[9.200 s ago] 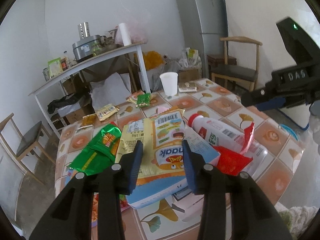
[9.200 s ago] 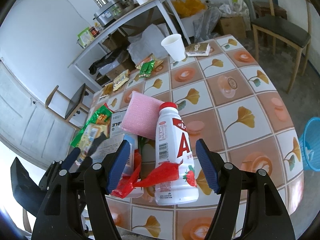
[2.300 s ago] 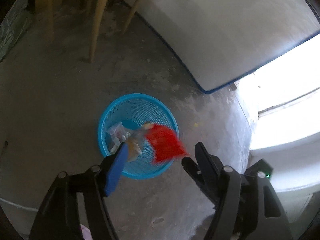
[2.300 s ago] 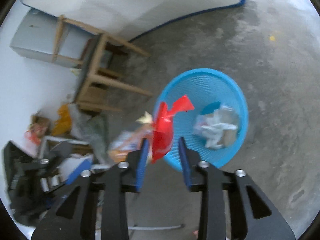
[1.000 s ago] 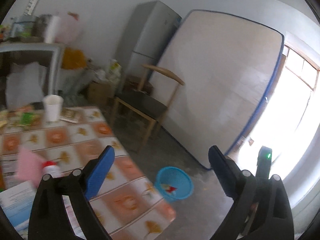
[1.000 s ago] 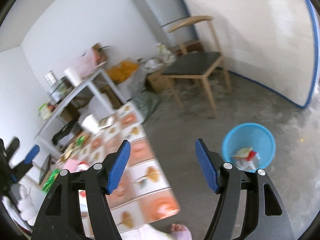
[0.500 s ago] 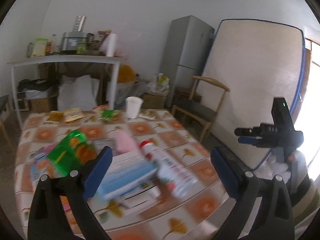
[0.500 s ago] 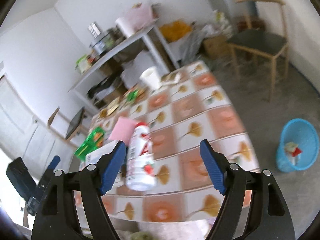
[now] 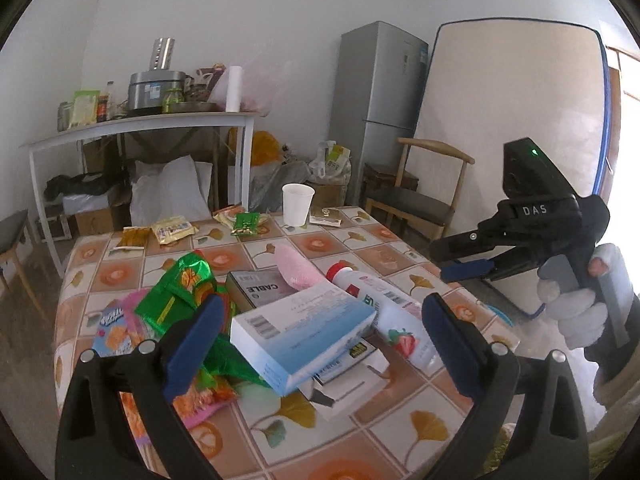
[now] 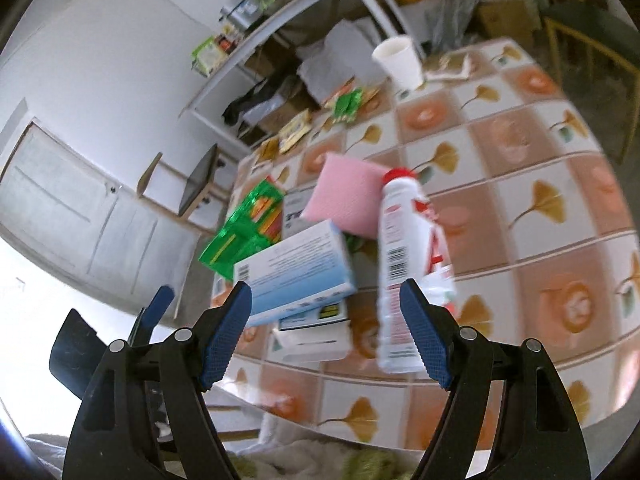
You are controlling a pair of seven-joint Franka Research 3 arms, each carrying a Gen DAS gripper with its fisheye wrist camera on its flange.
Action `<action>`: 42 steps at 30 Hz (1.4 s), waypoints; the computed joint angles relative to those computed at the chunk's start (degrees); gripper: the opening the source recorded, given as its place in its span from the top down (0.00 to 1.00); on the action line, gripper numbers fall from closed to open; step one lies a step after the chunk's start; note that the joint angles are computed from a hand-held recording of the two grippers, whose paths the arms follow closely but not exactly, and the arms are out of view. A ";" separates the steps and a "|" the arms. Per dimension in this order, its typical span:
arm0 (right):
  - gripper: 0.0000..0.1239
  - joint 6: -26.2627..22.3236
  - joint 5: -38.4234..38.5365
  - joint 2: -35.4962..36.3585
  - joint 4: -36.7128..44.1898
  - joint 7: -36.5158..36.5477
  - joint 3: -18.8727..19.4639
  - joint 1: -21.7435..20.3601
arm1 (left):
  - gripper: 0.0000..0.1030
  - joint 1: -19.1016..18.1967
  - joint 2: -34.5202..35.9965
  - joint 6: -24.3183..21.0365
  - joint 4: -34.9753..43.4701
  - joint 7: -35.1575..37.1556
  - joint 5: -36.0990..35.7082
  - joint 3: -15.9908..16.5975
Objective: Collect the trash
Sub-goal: 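Move both open grippers back over the table, then grasp the white-and-blue box with the left gripper while the right gripper reaches the pink sponge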
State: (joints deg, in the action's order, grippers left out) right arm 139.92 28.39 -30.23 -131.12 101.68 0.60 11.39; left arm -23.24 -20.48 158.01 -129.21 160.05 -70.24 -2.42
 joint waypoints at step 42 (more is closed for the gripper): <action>0.40 -33.86 7.55 44.76 50.67 -9.46 -1.17 -6.91 | 0.26 9.56 16.43 -16.45 16.34 -23.78 42.18 -8.66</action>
